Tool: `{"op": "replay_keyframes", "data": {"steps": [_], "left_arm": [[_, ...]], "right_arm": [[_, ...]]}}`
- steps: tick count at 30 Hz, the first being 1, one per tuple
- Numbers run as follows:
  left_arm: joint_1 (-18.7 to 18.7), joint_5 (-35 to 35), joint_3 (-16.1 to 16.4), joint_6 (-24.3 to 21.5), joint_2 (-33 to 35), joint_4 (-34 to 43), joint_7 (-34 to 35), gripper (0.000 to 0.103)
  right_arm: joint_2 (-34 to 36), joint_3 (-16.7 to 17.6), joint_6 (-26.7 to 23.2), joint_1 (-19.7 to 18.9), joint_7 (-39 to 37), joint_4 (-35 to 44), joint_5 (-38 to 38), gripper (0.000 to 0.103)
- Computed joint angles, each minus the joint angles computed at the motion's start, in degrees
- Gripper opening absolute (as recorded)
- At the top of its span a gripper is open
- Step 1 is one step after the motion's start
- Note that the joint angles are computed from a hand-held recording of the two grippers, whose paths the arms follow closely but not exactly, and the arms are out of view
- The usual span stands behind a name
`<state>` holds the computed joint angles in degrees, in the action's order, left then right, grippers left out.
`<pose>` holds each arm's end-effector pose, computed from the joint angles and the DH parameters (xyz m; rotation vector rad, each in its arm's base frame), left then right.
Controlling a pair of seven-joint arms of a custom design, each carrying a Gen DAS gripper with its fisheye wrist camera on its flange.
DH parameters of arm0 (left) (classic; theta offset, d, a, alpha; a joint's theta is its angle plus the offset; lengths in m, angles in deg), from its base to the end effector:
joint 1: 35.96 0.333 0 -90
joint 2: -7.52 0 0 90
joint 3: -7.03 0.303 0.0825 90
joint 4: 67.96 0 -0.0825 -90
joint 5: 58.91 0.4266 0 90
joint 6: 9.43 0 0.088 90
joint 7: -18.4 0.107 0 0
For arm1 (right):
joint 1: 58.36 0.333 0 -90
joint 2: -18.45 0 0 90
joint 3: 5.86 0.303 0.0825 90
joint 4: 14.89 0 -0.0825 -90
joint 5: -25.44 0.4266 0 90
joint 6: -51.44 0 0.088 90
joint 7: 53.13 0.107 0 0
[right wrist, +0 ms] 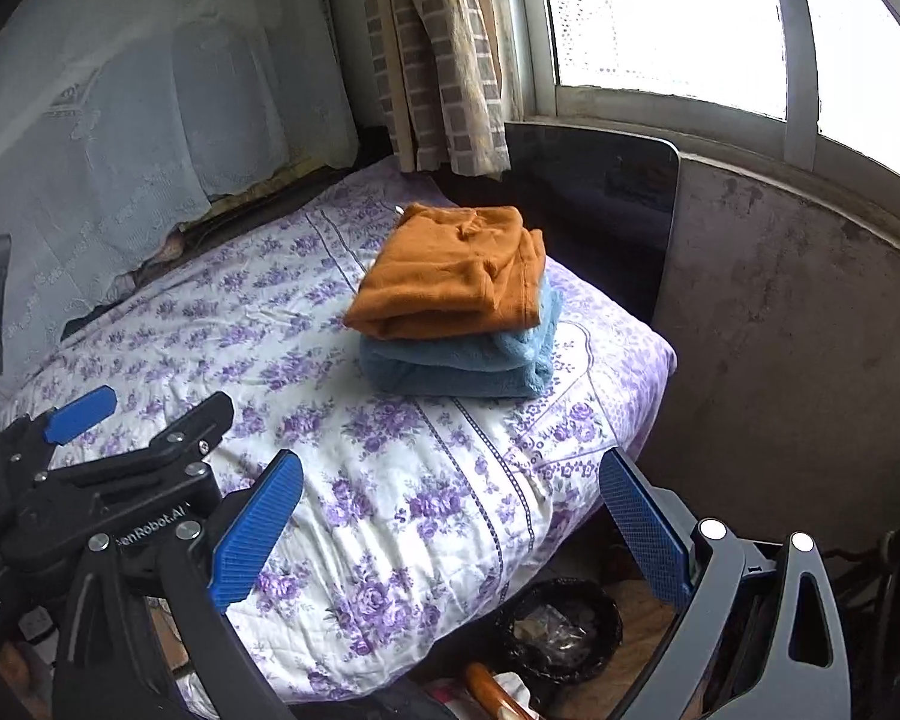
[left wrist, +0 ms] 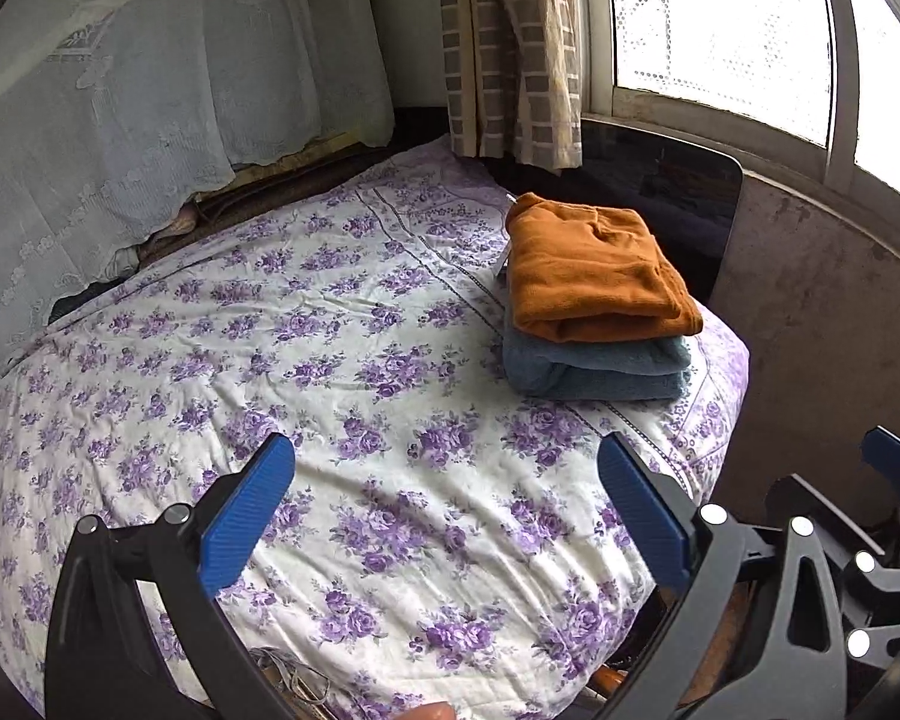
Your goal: Fold small clothes
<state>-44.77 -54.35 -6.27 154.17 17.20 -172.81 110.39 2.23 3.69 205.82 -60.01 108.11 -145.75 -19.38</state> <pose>0.6432 -0.2560 0.5151 -1.3008 2.1095 -0.9189 0.5406 0.1031 0.5060 -1.2466 2.0909 -0.8597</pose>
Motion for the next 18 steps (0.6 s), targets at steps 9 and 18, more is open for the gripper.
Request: {"op": "replay_keyframes", "data": {"steps": [9,18], "left_arm": [[0.3,-0.5,0.0,0.9,-0.8,-0.8,0.0,0.099],[0.1,1.3,0.6,1.2,-0.8,-0.9,-1.1,0.099]], "right_arm": [[0.2,-0.1,5.3,-1.0,-0.8,-1.1,2.6,0.099],[0.3,0.6,4.6,-1.6,-0.4,-0.7,1.8,0.099]]}}
